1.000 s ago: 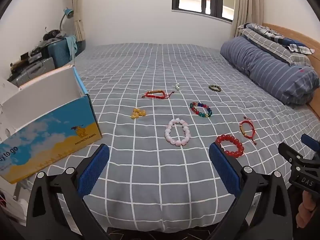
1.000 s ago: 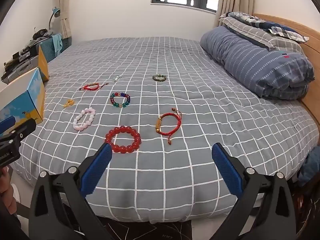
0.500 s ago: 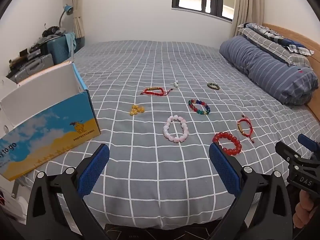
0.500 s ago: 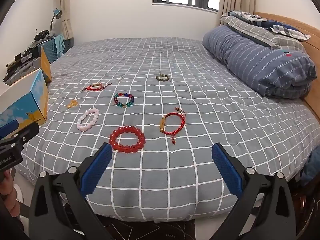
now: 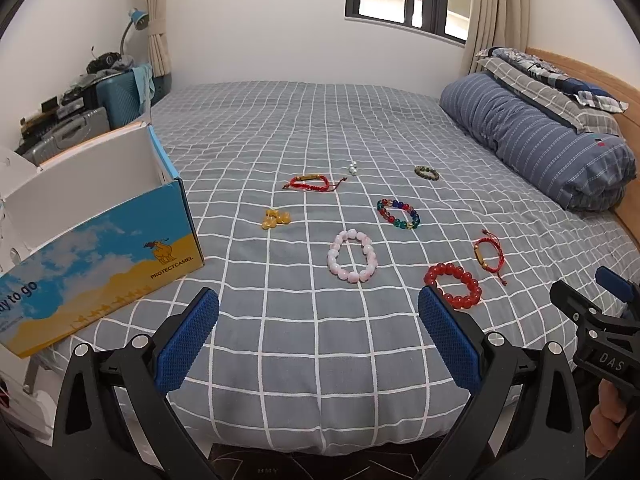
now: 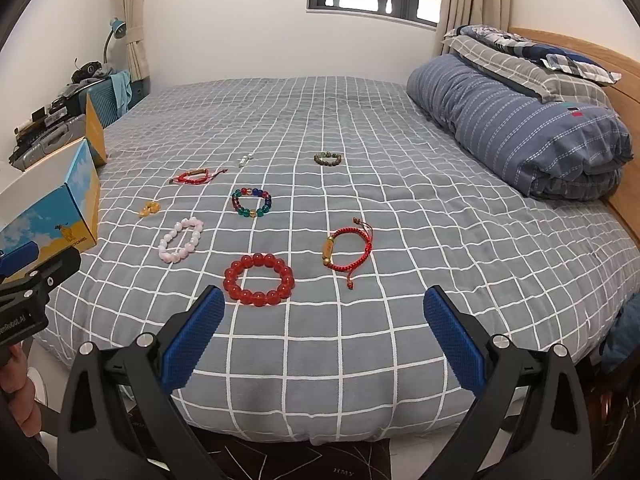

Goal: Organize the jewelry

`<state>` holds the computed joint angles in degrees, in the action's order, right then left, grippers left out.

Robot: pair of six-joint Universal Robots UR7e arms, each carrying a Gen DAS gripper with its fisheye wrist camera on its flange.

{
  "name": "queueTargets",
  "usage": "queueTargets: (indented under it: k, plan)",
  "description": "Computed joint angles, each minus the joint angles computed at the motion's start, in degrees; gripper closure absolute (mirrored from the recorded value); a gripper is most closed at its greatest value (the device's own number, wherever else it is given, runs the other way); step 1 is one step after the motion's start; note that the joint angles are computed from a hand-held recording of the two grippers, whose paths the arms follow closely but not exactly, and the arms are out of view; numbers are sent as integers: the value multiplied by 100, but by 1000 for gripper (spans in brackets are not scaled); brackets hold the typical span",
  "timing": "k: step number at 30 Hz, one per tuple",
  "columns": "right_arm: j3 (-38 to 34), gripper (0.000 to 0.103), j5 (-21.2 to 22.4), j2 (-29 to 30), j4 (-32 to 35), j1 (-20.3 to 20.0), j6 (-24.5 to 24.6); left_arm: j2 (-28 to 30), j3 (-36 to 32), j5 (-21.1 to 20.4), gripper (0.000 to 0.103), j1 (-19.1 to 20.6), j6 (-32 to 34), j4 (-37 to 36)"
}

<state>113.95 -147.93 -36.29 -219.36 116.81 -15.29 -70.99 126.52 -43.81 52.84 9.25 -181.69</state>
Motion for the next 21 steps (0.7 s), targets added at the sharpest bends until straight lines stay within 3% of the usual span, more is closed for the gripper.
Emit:
queueTargets:
  k: [21]
  plan:
    - [-64, 7, 5, 21, 137, -7, 15, 47, -57, 91, 6, 15, 7, 77]
